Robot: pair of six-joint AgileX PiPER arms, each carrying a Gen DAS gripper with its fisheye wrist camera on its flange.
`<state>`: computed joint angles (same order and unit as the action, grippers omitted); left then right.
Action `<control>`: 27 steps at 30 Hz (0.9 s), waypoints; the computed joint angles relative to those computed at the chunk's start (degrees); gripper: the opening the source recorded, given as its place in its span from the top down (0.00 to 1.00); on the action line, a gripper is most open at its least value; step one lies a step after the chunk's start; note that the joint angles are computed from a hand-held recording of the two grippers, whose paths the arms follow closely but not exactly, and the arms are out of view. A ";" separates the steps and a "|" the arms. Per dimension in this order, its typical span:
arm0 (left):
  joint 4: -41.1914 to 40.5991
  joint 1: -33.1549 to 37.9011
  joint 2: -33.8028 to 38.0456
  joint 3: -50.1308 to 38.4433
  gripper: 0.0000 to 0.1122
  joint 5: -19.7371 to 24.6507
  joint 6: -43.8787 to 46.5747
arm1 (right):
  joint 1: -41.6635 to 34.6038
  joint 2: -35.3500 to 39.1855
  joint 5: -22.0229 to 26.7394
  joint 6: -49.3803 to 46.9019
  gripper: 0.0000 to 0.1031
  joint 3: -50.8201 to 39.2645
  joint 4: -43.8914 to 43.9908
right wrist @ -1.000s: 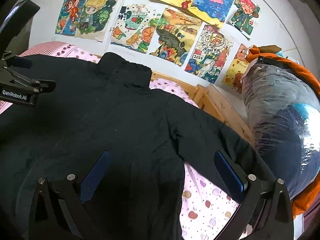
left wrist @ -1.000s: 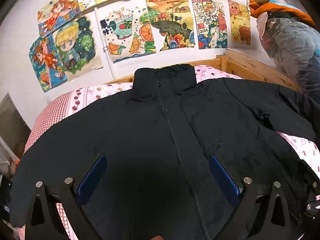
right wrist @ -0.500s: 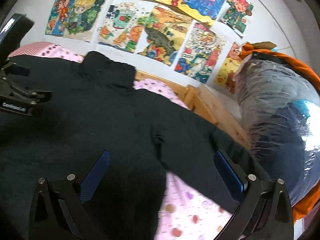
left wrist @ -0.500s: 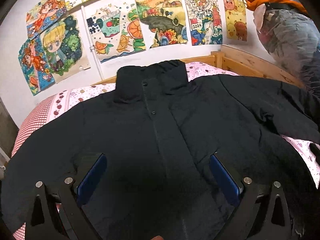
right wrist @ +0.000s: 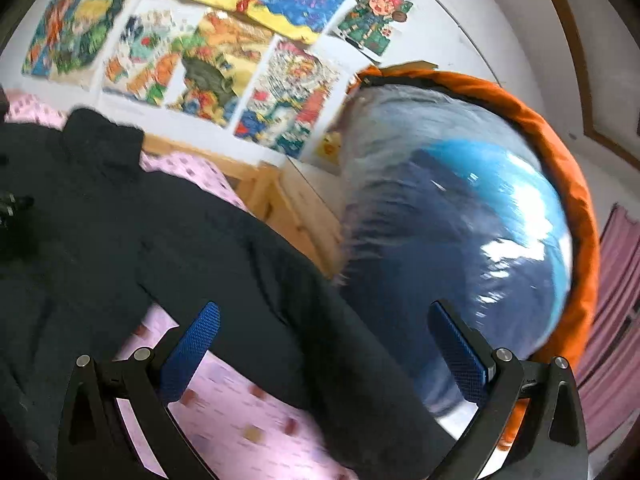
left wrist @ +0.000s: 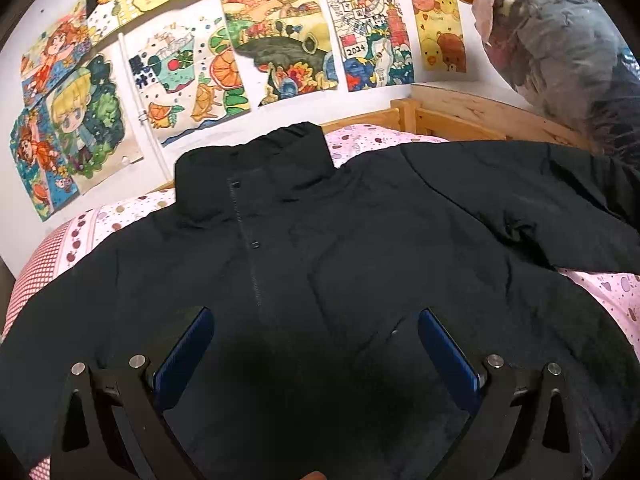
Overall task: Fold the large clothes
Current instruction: 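Reach the right gripper to the sleeve cuff beside it and close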
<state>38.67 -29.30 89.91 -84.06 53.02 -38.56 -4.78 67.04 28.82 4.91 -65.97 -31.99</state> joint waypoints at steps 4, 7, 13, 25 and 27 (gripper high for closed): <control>-0.16 -0.62 3.47 -2.40 0.08 -0.30 -0.15 | -1.69 1.04 1.86 2.23 0.01 0.04 -4.04; -3.34 -0.08 6.63 -5.91 0.08 0.94 2.38 | -3.80 2.18 2.08 0.58 0.01 0.06 -3.20; -11.35 1.81 11.58 -9.57 0.08 -0.01 7.00 | -10.38 2.45 -0.10 -11.46 0.07 0.30 9.81; -15.99 3.07 16.97 -11.17 0.08 2.55 9.73 | -11.60 5.88 6.82 -24.81 0.55 -1.22 18.52; -14.69 2.57 16.60 -10.96 0.08 2.97 8.78 | -10.60 6.77 8.36 -24.50 0.74 -2.08 18.60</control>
<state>23.97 -26.73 106.51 -95.02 55.99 -29.78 -15.38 73.82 37.19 -19.59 -68.05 -13.39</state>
